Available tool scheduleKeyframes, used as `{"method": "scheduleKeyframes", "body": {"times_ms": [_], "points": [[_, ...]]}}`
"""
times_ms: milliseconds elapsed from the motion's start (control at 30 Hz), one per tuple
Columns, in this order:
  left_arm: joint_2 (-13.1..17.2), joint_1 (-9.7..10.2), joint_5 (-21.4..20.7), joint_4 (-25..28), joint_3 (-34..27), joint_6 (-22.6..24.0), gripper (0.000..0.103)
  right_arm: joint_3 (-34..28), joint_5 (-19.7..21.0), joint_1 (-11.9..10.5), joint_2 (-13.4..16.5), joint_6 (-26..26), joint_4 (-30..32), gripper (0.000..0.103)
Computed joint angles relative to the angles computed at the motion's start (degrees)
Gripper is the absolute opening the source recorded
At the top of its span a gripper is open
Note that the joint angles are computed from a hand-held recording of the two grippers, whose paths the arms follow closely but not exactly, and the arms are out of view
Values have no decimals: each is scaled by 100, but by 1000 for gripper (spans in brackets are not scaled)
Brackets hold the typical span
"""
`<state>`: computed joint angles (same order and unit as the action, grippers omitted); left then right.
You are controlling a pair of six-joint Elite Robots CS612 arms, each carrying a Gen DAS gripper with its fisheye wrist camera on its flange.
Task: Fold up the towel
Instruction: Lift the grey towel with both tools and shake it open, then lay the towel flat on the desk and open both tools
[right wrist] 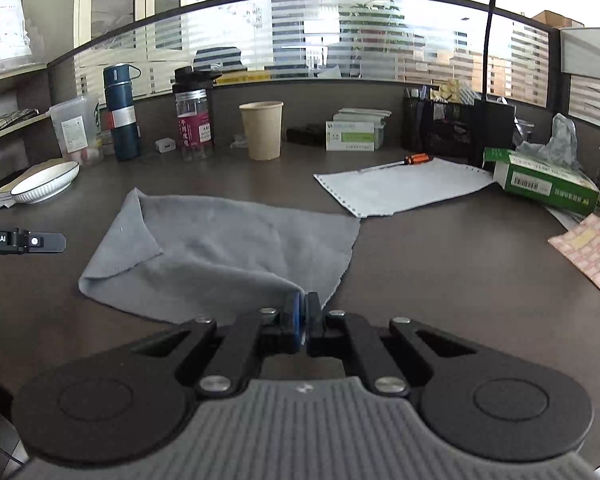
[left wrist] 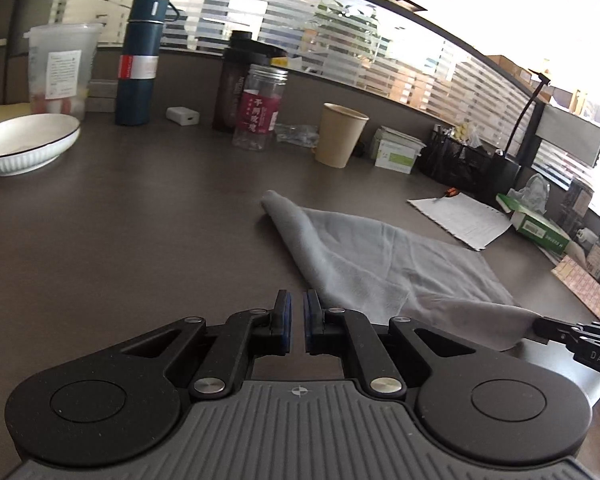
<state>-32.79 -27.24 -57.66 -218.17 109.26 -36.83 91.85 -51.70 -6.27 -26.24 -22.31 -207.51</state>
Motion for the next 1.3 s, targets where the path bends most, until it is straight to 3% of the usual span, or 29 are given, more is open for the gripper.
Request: {"method": "scheduleKeyframes", "body": {"times_ms": [167, 300, 433, 567, 767, 900, 1067, 1233, 1267, 1300], "points": [[-63, -37, 303, -10, 20, 119, 10, 33, 46, -25, -23, -26, 68, 7], [-54, -120, 266, -286, -47, 653, 27, 101, 83, -58, -58, -99, -36, 14], [14, -183, 193, -67, -287, 1213, 27, 90, -98, -62, -40, -41, -67, 31], [76, -204, 30, 100, -497, 1577, 27, 94, -81, -103, -37, 99, -352, 33], [164, -180, -76, 536, -775, 1719, 27, -54, 269, -120, 33, 455, -585, 33], [192, -139, -226, 869, -934, 1764, 27, -259, 594, -26, 80, 441, 26, 33], [197, -103, -395, 1203, -1015, 1814, 27, -337, 540, 76, 99, 101, 662, 33], [207, -73, -448, 1325, -1065, 1794, 27, -349, 634, 59, 110, 43, 736, 34], [205, -61, -473, 1332, -1068, 1739, 23, -342, 639, 57, 109, 22, 730, 34], [202, -55, -478, 1336, -1065, 1697, 12, -331, 636, 56, 111, -4, 703, 34]]}}
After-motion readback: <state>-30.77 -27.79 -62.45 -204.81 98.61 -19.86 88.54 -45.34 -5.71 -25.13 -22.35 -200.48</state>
